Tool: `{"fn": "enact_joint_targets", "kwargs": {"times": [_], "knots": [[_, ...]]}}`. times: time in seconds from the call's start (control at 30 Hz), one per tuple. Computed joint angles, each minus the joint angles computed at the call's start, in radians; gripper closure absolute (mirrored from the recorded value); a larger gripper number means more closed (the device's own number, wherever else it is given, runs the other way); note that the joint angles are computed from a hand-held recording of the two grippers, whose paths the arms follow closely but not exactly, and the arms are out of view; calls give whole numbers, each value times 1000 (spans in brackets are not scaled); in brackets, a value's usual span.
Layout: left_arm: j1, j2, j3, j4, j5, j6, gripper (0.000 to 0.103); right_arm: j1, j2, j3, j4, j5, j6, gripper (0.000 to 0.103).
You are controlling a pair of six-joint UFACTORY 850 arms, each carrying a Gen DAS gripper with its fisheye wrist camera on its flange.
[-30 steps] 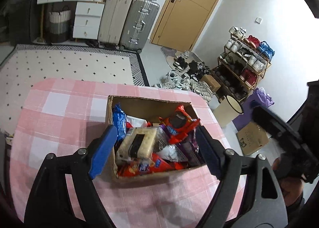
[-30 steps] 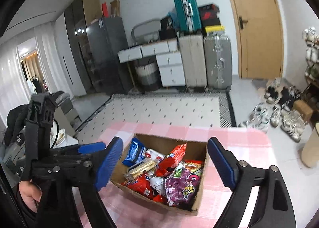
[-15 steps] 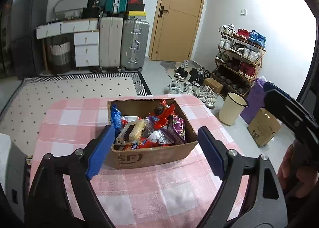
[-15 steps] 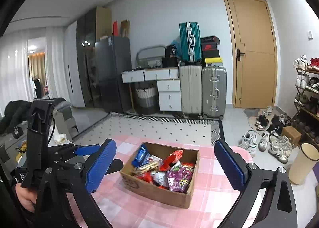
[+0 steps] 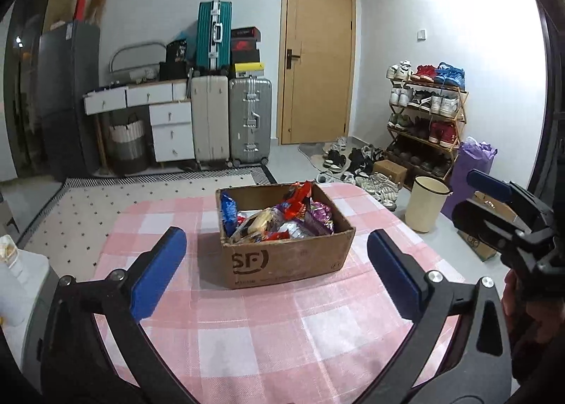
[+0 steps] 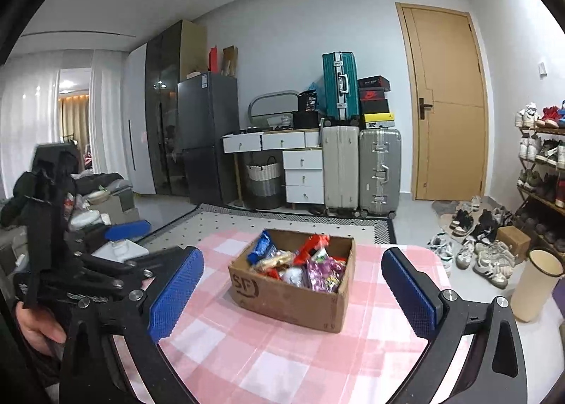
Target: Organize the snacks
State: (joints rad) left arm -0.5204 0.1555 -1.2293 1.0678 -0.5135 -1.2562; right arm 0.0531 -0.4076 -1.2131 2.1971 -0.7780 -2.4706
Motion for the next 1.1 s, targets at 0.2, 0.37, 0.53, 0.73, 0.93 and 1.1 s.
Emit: {"fn": "enact_joint_targets", "kwargs": {"times": [0.2, 0.37, 0.53, 0.73, 0.93, 1.1], "knots": [[-42, 84, 137, 192, -58, -220, 1, 6, 25, 119, 151, -70, -216, 1], [-33, 114, 231, 288, -74, -364, 1, 4, -10, 160, 206, -123, -296, 1], [-17, 94, 302, 417, -97, -528, 1, 14, -84, 143, 293, -142, -359, 1], [0, 34, 317, 486, -124, -620, 1, 18, -158, 86, 346, -112, -391, 1], [29, 0, 313, 510, -98, -679, 1, 10, -197, 39, 334, -88, -333, 1], [34, -16, 306, 511, -100, -687, 1, 8, -205, 17, 324, -66, -294, 1]]}}
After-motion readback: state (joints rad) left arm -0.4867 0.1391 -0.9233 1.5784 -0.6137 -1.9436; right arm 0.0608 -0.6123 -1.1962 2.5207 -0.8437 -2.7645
